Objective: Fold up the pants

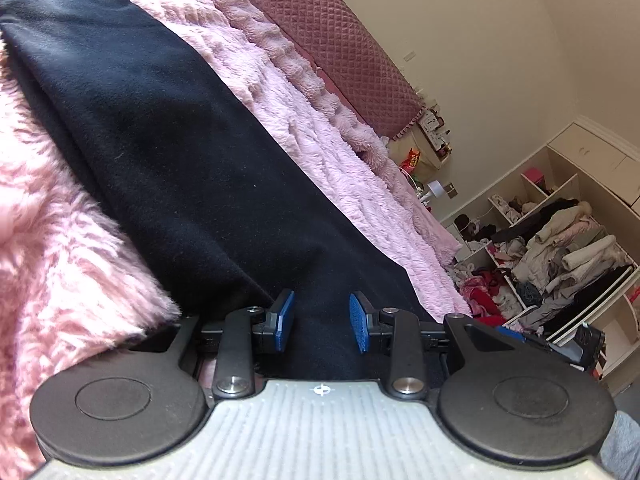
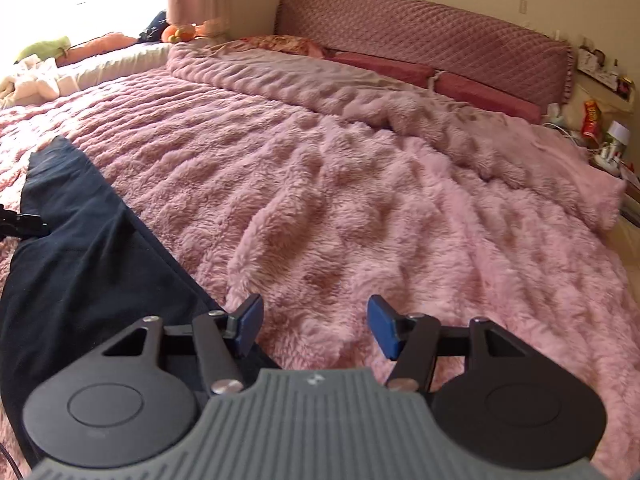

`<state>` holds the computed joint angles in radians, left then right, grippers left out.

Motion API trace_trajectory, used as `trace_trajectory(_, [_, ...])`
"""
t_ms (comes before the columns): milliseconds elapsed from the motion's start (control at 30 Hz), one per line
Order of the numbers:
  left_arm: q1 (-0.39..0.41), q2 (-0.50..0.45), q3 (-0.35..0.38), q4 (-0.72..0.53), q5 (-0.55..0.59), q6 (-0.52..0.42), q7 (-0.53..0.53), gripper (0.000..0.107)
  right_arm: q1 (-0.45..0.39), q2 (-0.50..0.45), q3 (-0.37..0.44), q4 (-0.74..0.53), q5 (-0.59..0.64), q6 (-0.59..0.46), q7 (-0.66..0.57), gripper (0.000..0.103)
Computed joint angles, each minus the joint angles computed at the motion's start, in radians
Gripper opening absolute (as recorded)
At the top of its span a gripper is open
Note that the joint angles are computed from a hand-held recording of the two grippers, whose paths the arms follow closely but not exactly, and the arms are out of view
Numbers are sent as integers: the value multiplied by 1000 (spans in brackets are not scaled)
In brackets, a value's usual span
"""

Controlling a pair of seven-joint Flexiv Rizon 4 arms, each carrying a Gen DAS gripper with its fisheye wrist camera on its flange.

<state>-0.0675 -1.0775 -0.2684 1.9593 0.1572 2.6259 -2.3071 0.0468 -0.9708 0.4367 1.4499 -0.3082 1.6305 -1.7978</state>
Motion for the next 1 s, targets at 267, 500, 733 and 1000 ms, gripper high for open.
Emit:
trace_trajectory(267, [-74, 39, 21, 249, -388, 359, -174, 52, -125, 237, 56, 462, 231, 222, 425, 60])
trace_trajectory(500, [94, -101, 42, 222, -301, 573, -503, 49, -277, 209, 228, 656, 213, 296, 538, 65])
trace_trajectory(733, [180, -115, 56, 145, -300, 483, -544, 46, -317, 91, 242, 653, 180, 475, 677, 65])
trace_trajectory(1000, [261, -120, 42, 23, -235, 335, -611, 8, -249, 19, 189, 642, 179, 670, 794, 67])
